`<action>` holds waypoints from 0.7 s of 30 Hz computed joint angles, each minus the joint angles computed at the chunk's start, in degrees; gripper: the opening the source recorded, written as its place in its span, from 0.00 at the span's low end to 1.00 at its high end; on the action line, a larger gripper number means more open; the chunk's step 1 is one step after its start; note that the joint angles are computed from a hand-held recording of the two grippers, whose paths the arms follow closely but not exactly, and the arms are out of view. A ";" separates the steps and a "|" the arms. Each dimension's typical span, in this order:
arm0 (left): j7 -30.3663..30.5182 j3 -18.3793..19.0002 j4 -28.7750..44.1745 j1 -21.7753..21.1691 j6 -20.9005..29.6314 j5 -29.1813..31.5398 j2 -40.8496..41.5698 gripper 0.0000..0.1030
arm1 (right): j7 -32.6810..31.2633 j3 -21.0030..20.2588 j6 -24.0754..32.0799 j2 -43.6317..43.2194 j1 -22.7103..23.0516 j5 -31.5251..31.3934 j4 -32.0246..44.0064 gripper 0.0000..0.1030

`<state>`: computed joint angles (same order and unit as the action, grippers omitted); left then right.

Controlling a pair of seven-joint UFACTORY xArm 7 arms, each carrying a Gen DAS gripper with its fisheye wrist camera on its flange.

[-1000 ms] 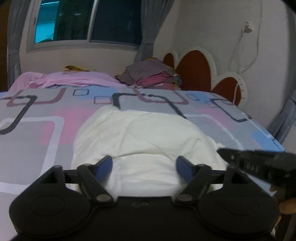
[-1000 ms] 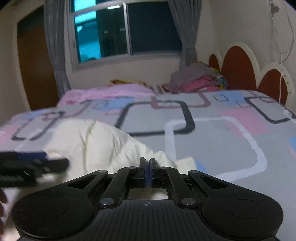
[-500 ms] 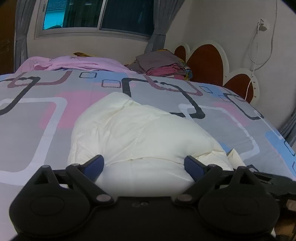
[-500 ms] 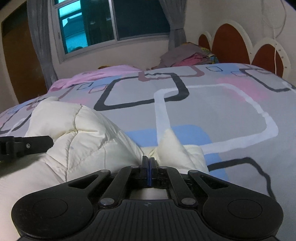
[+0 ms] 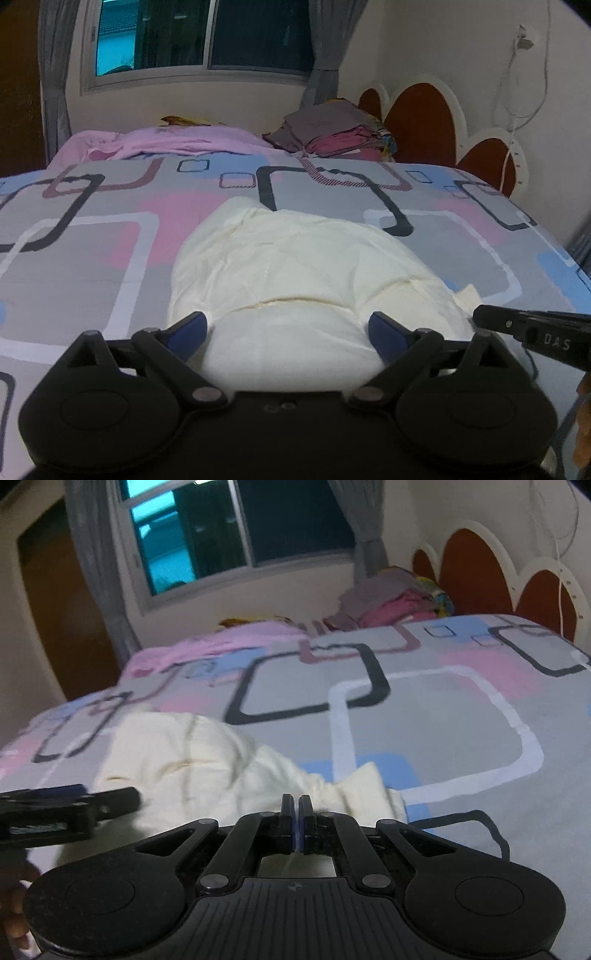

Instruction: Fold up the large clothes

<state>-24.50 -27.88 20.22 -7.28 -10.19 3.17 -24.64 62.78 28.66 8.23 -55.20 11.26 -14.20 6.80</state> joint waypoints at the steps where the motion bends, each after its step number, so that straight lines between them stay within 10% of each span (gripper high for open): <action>1: 0.23 2.62 -0.66 -2.80 0.69 0.19 -1.15 0.92 | 0.20 -0.19 2.14 -2.20 1.84 0.36 -0.20 0.28; 2: 0.30 4.80 -1.49 -5.30 1.70 0.25 -2.82 0.92 | 0.94 0.35 4.78 -4.72 3.34 0.63 -0.21 0.68; 3: 0.50 7.28 -2.65 -8.10 2.71 0.35 -4.81 0.92 | 1.78 1.33 6.50 -7.00 4.42 0.49 -0.25 0.76; 13: 3.71 19.20 -18.85 -23.08 15.33 -0.25 -31.43 0.91 | 10.11 5.85 33.23 -18.80 24.10 3.82 0.85 0.51; 21: 9.99 30.64 -20.99 -29.69 9.65 -3.05 -24.68 0.93 | 21.28 7.49 36.71 -9.77 27.79 4.01 1.26 0.52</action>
<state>-14.51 2.76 -0.77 -36.97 -0.54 0.12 -49.32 84.06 36.14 44.94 -64.97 39.05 -10.19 8.05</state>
